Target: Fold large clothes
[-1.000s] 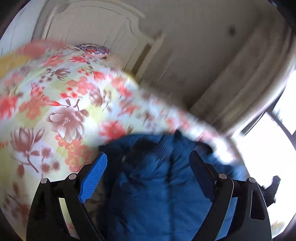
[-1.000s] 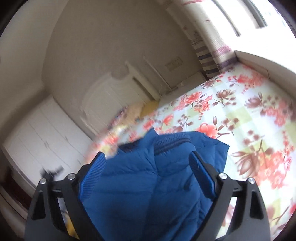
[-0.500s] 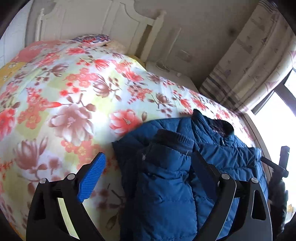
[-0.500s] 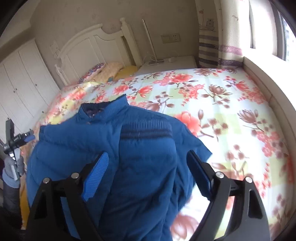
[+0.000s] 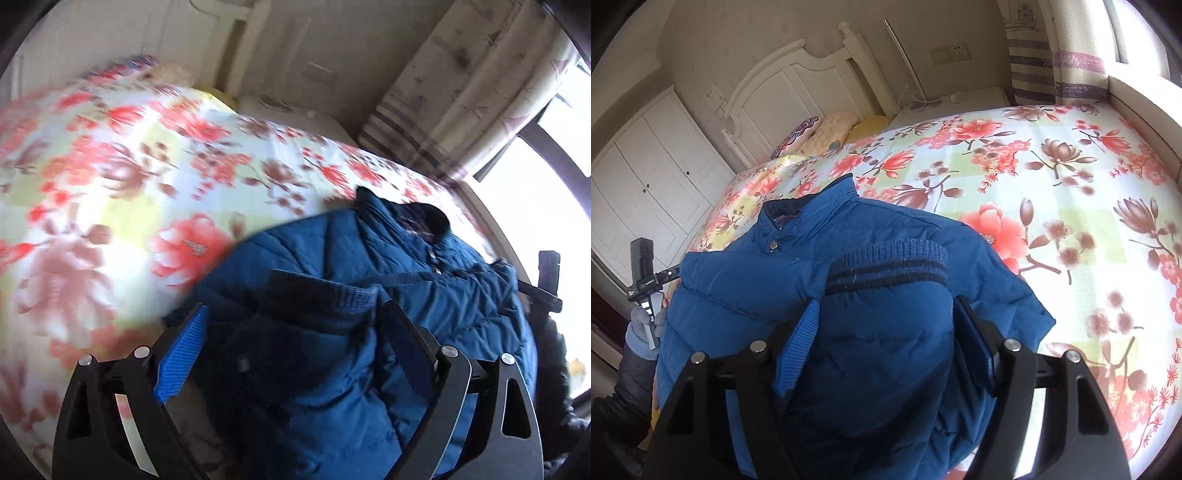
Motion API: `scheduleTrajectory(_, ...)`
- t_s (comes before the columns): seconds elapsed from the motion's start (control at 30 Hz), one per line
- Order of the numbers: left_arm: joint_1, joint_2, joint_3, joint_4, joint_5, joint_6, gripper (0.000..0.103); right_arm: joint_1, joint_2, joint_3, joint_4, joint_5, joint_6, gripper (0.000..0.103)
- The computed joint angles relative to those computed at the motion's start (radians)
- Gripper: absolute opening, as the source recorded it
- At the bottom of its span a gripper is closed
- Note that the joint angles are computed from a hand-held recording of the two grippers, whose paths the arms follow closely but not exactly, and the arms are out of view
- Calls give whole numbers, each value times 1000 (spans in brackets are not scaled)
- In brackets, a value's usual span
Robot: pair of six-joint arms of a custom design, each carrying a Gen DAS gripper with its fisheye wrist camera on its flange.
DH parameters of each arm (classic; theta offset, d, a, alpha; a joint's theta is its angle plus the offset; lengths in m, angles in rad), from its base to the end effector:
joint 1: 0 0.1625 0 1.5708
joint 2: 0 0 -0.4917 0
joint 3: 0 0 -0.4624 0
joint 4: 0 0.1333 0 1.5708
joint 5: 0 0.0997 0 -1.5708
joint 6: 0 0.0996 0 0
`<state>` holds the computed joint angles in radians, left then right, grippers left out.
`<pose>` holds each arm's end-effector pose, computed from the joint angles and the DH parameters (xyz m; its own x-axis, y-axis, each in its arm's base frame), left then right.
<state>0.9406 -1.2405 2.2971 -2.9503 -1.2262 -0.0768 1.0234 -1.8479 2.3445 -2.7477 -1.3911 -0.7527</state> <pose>-0.1664 -0.5114 0.1678 -0.8640 0.4079 -0.2951 0.4940 0.7998 -0.3410 -0.0850 -0.4297 0.4017 -0.9325 -0.1501 0.3286 -0.3190 0.7689 -0.5541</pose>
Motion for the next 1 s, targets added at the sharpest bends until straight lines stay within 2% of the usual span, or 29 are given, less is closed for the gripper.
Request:
scheduleTrajectory(0.03,10,8,-8,15,-43,12,64,-3,-1,0,3,4,-3,71)
scheduleTrajectory(0.07,10,14,-3,-3,-44,26,57,-5,-1,-1,7,8,-7,70)
scheduleTrajectory(0.1,-4,16,12,-41,-7,26,35,-6,-4,0,11,13,-9,66)
scheduleTrajectory(0.13,-25,8,40,-102,33,20,23,-12,-6,0,17,24,-14,56)
scheduleTrajectory(0.17,-44,-9,71,-163,40,17,21,-17,-13,9,2,37,-23,31)
scheduleTrajectory(0.2,-74,-27,108,-231,64,16,20,-24,-28,23,-12,61,-43,22)
scheduleTrajectory(0.23,-120,-54,151,-296,98,10,19,-28,-53,45,-32,88,-66,17)
scheduleTrajectory(0.3,-197,-112,191,-325,140,-5,19,-24,-138,114,-113,118,-105,15)
scheduleTrajectory(0.37,-215,-135,157,-274,148,-17,19,-37,-249,161,-93,193,-133,15)
scheduleTrajectory(0.47,-183,-83,0,-124,169,-54,19,28,-284,154,-136,171,-71,14)
scheduleTrajectory(0.53,-154,-7,-105,-34,209,-70,20,116,-212,84,-182,100,39,14)
scheduleTrajectory(0.6,-116,82,-205,100,250,-104,20,193,-105,9,-224,-18,124,15)
scheduleTrajectory(0.63,-87,137,-248,162,261,-144,20,230,-33,-33,-249,-110,159,15)
scheduleTrajectory(0.67,-69,177,-266,184,278,-154,20,242,8,-55,-256,-160,180,15)
scheduleTrajectory(0.7,-60,223,-273,190,336,-151,22,248,78,-92,-245,-230,219,15)
scheduleTrajectory(0.73,-46,267,-264,154,373,-135,23,247,141,-116,-246,-301,244,15)
scheduleTrajectory(0.77,-36,284,-249,100,376,-126,24,236,185,-124,-255,-344,260,15)
scheduleTrajectory(0.8,-28,285,-231,33,368,-115,24,207,221,-127,-253,-346,272,18)
scheduleTrajectory(0.83,-23,274,-216,-16,351,-110,25,171,238,-120,-257,-305,295,19)
scheduleTrajectory(0.87,-21,270,-209,-42,348,-105,25,137,227,-107,-265,-228,311,19)
scheduleTrajectory(0.93,-30,261,-196,-77,356,-95,25,110,208,-102,-249,-167,315,19)
scheduleTrajectory(1.0,-51,258,-185,-112,383,-67,25,109,206,-102,-243,-160,318,18)
